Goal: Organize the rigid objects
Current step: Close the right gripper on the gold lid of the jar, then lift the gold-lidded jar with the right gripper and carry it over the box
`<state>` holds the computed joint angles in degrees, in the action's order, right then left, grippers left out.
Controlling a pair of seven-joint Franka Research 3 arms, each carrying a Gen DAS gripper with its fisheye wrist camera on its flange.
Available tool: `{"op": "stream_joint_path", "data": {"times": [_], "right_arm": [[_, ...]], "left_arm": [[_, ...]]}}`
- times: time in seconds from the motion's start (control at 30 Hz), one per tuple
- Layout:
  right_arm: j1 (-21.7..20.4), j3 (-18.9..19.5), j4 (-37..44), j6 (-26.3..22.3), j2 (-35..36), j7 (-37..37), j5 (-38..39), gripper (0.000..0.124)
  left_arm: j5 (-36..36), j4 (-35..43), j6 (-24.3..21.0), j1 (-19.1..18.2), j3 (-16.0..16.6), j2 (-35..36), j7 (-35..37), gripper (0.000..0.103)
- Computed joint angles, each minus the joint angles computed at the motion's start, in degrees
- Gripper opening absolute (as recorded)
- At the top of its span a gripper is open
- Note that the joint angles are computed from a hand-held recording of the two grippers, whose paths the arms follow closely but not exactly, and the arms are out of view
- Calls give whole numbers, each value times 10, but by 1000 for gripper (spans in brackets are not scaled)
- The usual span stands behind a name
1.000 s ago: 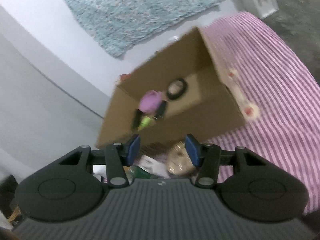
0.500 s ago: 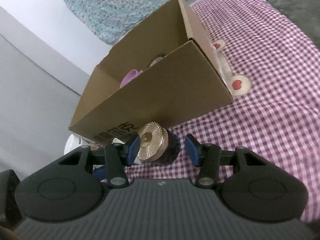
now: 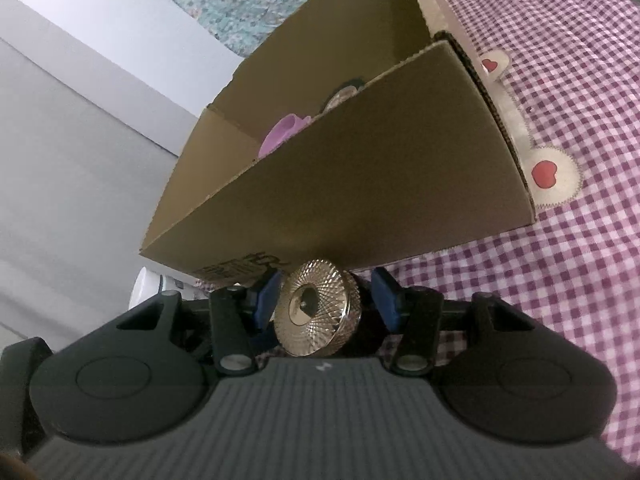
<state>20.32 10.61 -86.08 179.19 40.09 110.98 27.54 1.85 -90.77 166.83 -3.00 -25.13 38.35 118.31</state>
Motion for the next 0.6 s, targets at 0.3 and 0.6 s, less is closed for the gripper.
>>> {"op": "stream_joint_path", "data": {"times": [0.3, 0.6], "right_arm": [[19, -21, -50, -6, -38, 28, 3, 51], [54, -41, -174, 33, -118, 90, 12, 51]], "left_arm": [[-35, -14, -14, 42, -52, 0, 55, 71], [-115, -77, -34, 109, -122, -32, 155, 71]]}}
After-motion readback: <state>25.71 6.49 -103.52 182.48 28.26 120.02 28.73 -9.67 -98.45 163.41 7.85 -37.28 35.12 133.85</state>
